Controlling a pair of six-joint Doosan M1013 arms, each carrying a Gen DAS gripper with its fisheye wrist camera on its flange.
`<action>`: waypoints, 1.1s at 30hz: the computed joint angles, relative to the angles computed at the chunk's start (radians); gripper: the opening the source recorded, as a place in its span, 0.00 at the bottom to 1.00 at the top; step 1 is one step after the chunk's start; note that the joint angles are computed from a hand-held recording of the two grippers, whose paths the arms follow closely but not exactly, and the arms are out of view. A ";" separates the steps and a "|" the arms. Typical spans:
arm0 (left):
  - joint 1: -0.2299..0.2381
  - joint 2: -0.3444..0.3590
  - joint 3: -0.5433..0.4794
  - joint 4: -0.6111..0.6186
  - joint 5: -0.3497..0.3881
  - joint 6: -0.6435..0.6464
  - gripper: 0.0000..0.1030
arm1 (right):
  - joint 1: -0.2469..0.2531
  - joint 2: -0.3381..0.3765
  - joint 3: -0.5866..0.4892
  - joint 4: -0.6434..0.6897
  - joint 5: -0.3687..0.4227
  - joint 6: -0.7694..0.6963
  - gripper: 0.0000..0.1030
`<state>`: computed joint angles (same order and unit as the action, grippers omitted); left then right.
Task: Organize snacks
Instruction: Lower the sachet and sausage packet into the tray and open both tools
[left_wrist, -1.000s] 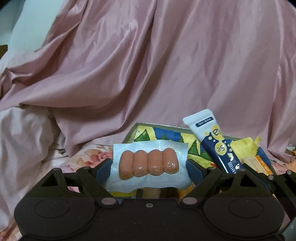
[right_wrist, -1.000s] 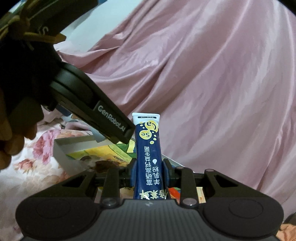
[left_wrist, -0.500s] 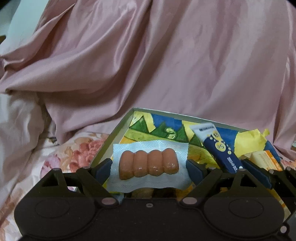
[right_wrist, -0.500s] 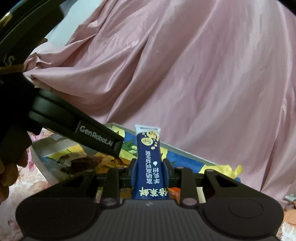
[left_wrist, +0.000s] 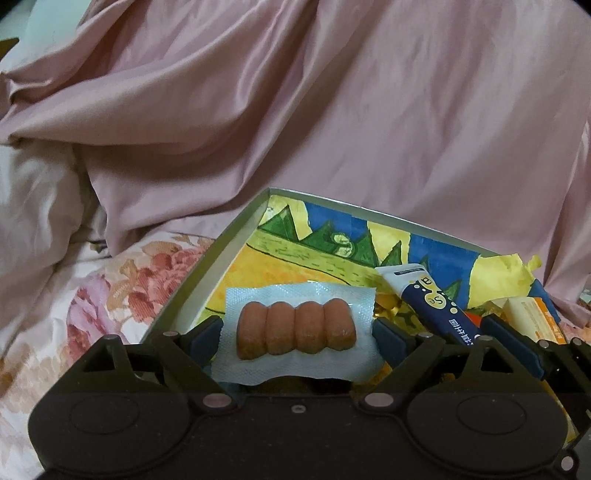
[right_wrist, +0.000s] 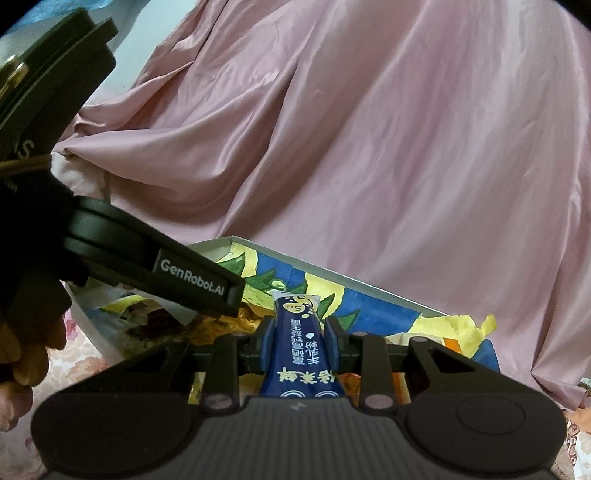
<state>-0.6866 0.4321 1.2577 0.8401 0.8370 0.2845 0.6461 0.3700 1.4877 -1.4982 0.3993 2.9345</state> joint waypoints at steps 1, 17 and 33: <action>0.001 0.000 0.001 -0.007 -0.002 -0.002 0.86 | 0.000 -0.001 0.002 0.000 0.000 -0.001 0.32; 0.009 -0.027 0.038 -0.007 -0.046 -0.107 0.98 | 0.003 -0.005 0.013 -0.054 -0.001 0.073 0.60; -0.010 -0.061 0.080 0.122 -0.029 -0.234 0.99 | 0.006 -0.023 0.033 -0.189 0.020 0.266 0.90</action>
